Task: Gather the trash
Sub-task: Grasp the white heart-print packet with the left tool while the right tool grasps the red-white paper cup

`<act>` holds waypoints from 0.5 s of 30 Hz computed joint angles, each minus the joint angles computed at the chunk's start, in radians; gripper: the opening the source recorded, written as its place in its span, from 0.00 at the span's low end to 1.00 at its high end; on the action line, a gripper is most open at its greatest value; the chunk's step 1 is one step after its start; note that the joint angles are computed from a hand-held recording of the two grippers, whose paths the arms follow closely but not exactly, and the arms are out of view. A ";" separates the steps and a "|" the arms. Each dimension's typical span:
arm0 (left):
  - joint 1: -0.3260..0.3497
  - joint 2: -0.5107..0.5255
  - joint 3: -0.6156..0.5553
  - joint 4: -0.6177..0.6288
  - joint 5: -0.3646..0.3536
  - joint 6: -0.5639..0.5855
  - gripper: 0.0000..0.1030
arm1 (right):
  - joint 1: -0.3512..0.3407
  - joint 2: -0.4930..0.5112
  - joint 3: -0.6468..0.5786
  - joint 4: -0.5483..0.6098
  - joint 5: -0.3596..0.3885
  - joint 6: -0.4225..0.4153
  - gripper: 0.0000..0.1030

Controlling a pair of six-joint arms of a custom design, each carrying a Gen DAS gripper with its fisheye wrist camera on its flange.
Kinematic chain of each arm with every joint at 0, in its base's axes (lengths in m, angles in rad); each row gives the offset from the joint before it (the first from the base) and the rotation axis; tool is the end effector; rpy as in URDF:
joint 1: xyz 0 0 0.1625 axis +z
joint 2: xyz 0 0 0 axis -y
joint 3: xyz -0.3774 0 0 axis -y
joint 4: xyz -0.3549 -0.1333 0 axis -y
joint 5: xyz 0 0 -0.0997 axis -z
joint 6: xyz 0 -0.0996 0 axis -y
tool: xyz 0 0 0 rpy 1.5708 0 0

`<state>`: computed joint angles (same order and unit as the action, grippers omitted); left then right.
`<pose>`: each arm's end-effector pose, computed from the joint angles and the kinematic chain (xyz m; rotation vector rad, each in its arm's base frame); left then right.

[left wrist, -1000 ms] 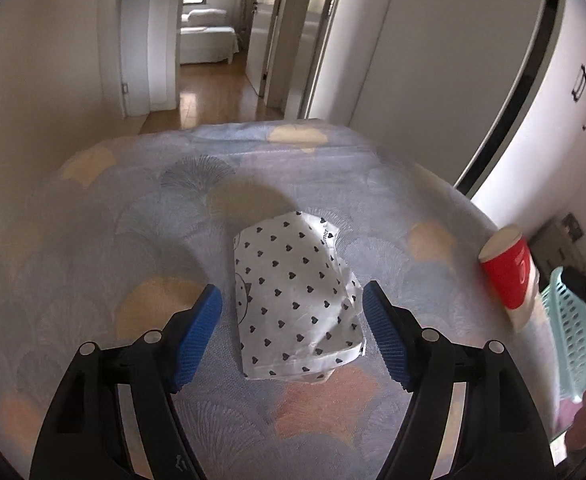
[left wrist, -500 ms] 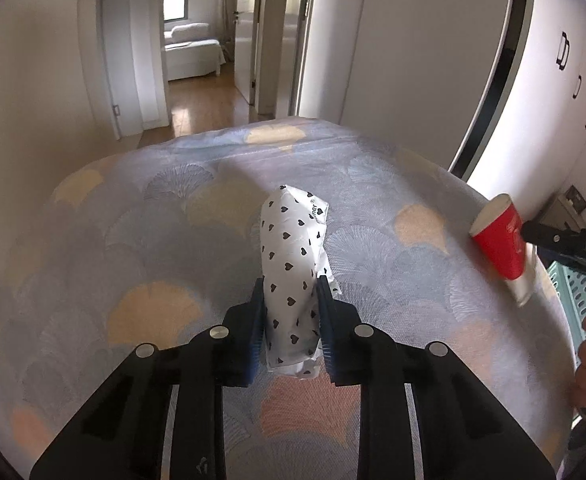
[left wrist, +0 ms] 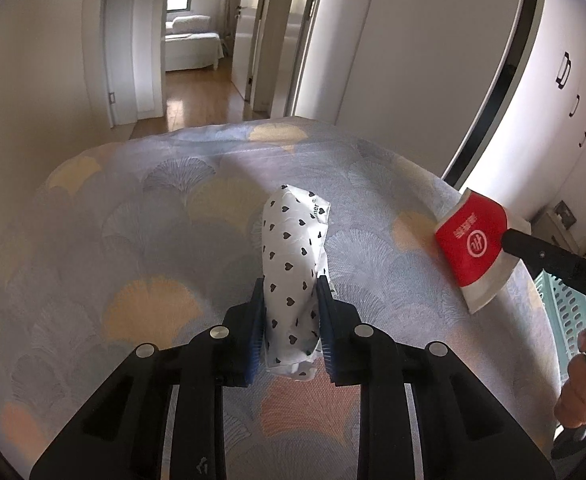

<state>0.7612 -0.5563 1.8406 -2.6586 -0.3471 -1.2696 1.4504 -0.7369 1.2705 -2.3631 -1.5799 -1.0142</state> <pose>-0.2141 -0.5175 -0.0313 -0.3375 2.0791 -1.1663 0.0465 -0.7177 0.1648 1.2855 -2.6864 0.3194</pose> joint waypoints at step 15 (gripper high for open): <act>-0.001 -0.007 0.038 -0.110 -0.004 0.036 0.21 | 0.050 -0.020 0.127 -0.088 -0.048 -0.067 0.33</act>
